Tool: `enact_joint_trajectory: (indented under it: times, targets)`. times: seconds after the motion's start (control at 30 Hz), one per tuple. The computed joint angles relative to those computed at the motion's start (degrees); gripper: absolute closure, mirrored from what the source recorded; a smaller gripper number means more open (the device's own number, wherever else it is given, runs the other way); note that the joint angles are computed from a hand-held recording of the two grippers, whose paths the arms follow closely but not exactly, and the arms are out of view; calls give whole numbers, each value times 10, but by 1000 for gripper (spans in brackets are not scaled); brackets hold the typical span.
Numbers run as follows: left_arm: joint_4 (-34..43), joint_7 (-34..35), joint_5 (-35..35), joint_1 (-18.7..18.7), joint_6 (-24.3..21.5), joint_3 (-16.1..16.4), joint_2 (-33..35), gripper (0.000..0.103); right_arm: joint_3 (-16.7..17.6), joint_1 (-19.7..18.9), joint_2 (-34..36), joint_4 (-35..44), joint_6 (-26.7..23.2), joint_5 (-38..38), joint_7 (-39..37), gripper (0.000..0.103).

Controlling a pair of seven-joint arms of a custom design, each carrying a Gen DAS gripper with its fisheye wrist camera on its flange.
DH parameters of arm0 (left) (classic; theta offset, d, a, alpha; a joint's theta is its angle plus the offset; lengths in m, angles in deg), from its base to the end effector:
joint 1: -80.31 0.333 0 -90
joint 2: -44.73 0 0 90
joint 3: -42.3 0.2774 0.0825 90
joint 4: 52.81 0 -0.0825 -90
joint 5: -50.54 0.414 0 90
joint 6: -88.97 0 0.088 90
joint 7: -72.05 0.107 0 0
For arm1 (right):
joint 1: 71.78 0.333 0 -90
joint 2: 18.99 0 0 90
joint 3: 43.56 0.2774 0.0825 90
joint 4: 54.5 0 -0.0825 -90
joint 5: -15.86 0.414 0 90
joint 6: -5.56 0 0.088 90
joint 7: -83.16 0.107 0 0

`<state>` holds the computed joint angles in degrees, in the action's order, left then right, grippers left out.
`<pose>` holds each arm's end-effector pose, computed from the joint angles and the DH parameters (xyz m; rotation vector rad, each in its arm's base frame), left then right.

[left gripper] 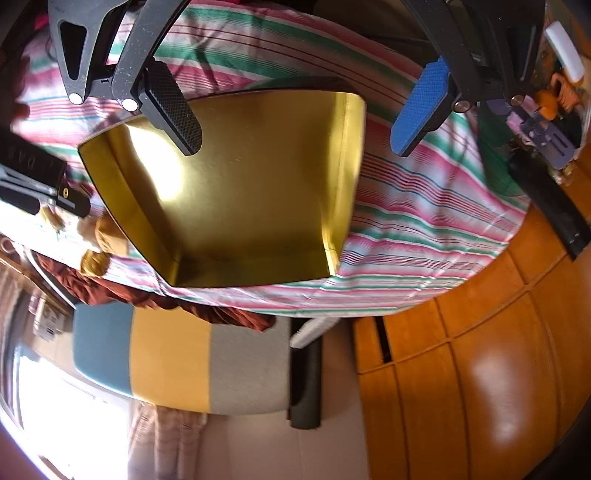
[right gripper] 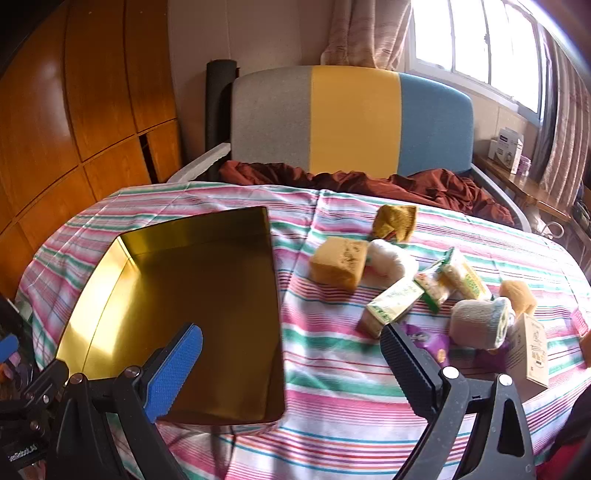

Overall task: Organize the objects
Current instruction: 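Move both tools over the scattered items toward the green-and-white medicine box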

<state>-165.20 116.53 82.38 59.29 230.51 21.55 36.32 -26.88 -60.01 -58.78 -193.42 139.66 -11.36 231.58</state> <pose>0.4401 -0.4078 0.5620 -1.5017 1.9842 -0.7980 0.3903 0.2200 0.5671 -1.4824 2.0023 -0.8422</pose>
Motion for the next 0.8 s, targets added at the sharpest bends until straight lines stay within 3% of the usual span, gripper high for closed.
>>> enact_joint_trajectory:
  times: [0.23, 0.33, 0.6, 0.8]
  targets:
    - [-12, 237, -297, -40, 93, 40, 13, 0, -25, -25, -63, -36, -25, -1, -7, 4]
    - [26, 259, -290, -39, 67, 25, 40, 0, -40, -46, -102, -54, -43, 3, -15, 4]
    - [98, 379, -368, -56, 74, 11, 100, 0, -77, -131, -200, -99, -84, -3, -49, 4]
    - [180, 411, -345, -76, 69, 1, 166, 0, -101, -178, -258, -151, -70, 4, -64, 4]
